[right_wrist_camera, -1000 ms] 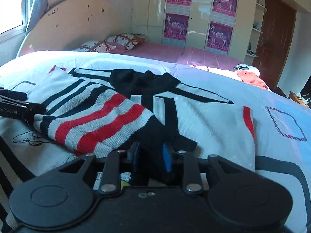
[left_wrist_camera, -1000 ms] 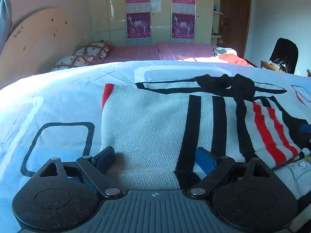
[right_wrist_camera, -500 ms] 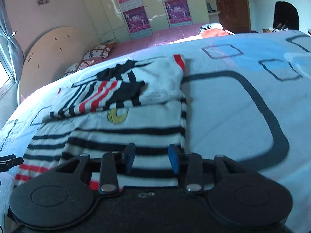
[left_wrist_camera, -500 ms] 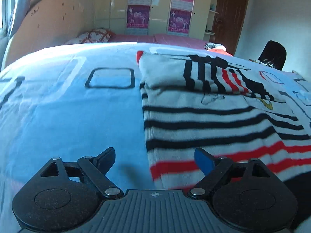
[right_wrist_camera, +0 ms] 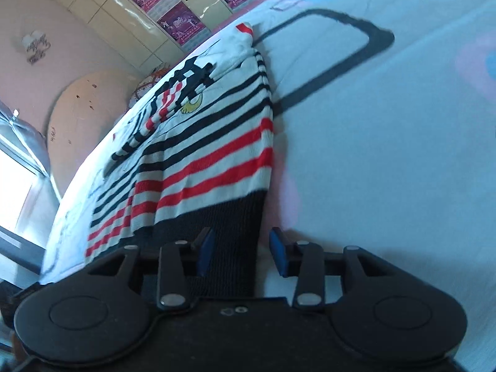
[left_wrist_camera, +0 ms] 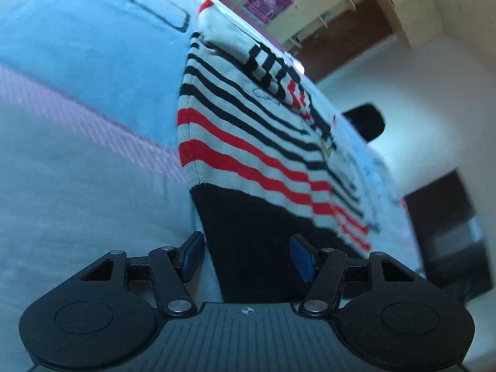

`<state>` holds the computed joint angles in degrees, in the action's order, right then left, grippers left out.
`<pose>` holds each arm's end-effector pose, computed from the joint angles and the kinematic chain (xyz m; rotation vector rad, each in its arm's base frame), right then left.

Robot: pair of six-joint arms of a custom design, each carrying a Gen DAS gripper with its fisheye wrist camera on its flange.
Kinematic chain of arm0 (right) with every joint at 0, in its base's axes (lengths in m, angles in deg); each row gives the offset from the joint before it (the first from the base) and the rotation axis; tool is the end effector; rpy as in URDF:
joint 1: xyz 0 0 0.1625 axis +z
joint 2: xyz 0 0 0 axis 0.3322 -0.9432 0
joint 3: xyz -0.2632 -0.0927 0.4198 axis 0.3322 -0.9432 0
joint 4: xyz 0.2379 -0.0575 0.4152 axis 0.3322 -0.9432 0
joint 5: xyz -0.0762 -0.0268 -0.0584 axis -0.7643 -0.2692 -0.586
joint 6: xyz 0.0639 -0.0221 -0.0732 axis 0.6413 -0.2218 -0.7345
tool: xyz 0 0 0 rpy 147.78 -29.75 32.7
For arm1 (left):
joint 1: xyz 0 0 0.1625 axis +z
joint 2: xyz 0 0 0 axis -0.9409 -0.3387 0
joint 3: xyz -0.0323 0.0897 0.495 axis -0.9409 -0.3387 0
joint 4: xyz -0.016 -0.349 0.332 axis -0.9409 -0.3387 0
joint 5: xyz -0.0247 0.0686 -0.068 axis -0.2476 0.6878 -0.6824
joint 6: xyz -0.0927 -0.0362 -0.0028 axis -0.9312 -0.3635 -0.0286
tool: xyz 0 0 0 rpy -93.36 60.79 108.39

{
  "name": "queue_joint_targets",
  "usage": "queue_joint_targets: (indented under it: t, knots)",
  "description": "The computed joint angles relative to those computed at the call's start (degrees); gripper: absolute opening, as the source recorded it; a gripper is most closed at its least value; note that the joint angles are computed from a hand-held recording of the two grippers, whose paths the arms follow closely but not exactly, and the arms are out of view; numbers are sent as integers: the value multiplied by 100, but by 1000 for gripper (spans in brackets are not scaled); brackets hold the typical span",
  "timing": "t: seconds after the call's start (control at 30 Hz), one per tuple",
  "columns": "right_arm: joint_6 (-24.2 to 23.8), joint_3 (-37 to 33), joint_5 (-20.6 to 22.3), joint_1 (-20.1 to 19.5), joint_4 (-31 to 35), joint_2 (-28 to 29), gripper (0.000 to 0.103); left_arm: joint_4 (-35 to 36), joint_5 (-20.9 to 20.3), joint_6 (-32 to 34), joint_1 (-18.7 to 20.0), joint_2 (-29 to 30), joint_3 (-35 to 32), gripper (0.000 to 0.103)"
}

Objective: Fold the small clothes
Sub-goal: 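Grasp the striped sweater hem with both grippers, then lift the hem with both grippers and fold it over toward the black collar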

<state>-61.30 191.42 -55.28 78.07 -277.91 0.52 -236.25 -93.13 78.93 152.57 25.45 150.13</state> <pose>0.1509 -0.5125 0.1523 -0.5036 -2.4835 1.2886 0.0204 -0.7810 0.1982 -0.3975 -2.9843 0.4661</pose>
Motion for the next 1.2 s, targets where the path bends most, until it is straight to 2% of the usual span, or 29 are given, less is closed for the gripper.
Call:
queue_joint_targets:
  t: [0.07, 0.17, 0.2, 0.27, 0.3, 0.37, 0.5, 0.53, 0.57, 0.6, 0.63, 0.8, 0.93, 1.0, 1.07, 1.13, 1.2]
  knots:
    - [150, 69, 374, -107, -171, 11, 41, -63, -364, -265, 119, 98, -74, 61]
    - [343, 86, 885, -304, -426, 85, 41, -76, -552, -331, 135, 225, -180, 60]
    - [429, 91, 1037, -360, -564, 121, 41, -80, -556, -301, 120, 259, -201, 58]
    - [580, 83, 1310, -479, -753, 171, 40, -74, -548, -338, 110, 342, -261, 44]
    - [636, 76, 1413, -533, -818, 198, 39, -87, -575, -384, 119, 392, -307, 41]
    - [687, 51, 1576, -611, -854, 215, 37, -106, -588, -553, 146, 464, -370, 25]
    - [620, 16, 1921, -724, -691, 202, 27, -333, -634, -566, 163, 483, -291, 24]
    - [593, 1, 1943, -726, -647, 208, 22, -350, -585, -498, 148, 471, -274, 24]
    - [554, -29, 1870, -699, -605, 227, 12, -360, -530, -429, 130, 458, -260, 23]
    - [503, -68, 1672, -633, -513, 239, 8, -378, -431, -328, 95, 463, -257, 19]
    - [435, -113, 1436, -555, -422, 257, 7, -399, -271, -281, 60, 463, -253, 7]
    - [-170, -211, 902, -161, -469, 204, 7, -777, -280, -257, 28, 303, -104, 7]
    - [-551, -178, 772, 39, -534, 70, 7, -868, -415, -139, 75, 137, -2, 6]
    - [-642, -96, 820, 9, -692, 77, 6, -862, -310, -79, 109, 102, 29, 6]
    - [-419, -24, 723, -137, -734, 120, 6, -822, -2, -28, 138, 145, 17, 6]
    - [-71, 57, 652, -364, -608, 171, 6, -909, -213, -152, 268, 230, -5, 6]
    - [163, 194, 1012, -551, -980, 238, 6, -884, -197, -117, 260, 222, -14, 6]
